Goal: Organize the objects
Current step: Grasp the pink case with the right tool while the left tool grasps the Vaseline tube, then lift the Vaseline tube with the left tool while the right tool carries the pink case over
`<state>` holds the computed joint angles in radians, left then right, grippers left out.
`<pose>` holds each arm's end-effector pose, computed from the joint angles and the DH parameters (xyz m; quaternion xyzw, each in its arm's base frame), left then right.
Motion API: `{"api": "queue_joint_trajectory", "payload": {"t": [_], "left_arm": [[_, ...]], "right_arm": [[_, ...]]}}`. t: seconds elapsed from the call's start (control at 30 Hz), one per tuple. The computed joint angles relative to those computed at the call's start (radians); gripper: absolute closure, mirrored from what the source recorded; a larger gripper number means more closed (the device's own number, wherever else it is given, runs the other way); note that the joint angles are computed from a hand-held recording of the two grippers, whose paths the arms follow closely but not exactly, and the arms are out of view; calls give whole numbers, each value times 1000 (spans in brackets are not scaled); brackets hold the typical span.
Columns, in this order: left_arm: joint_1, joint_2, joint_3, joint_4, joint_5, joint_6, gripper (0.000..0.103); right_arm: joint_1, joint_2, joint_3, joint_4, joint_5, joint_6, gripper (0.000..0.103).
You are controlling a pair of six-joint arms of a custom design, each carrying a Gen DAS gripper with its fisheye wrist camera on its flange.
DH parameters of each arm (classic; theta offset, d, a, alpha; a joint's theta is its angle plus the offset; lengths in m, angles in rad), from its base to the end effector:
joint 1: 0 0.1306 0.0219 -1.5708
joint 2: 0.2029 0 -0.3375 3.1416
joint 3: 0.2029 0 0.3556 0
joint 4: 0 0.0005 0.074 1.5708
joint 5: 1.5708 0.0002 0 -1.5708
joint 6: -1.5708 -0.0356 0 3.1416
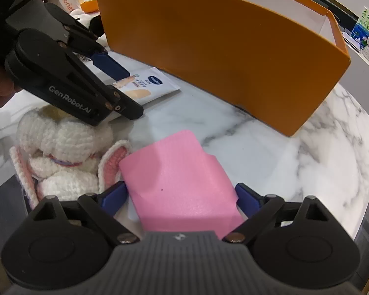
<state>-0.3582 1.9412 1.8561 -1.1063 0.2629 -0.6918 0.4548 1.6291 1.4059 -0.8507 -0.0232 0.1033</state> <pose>0.5578 -0.2192 0.2832 0.5094 0.8301 -0.0959 0.2057 0.4561 0.2234 0.2815 -0.2697 0.9310 0.0541 0.2401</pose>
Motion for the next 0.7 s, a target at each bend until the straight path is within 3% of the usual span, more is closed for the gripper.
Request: {"api": "queue_joint_trajectory", "payload": {"t": [0.2, 0.7], "left_arm": [[4, -2, 11, -22, 17, -4, 41], [19, -10, 42, -55, 67, -6, 43]], "right_arm": [[9, 2, 21, -32, 26, -16, 11], [3, -11, 40, -10, 44, -35, 12]]}}
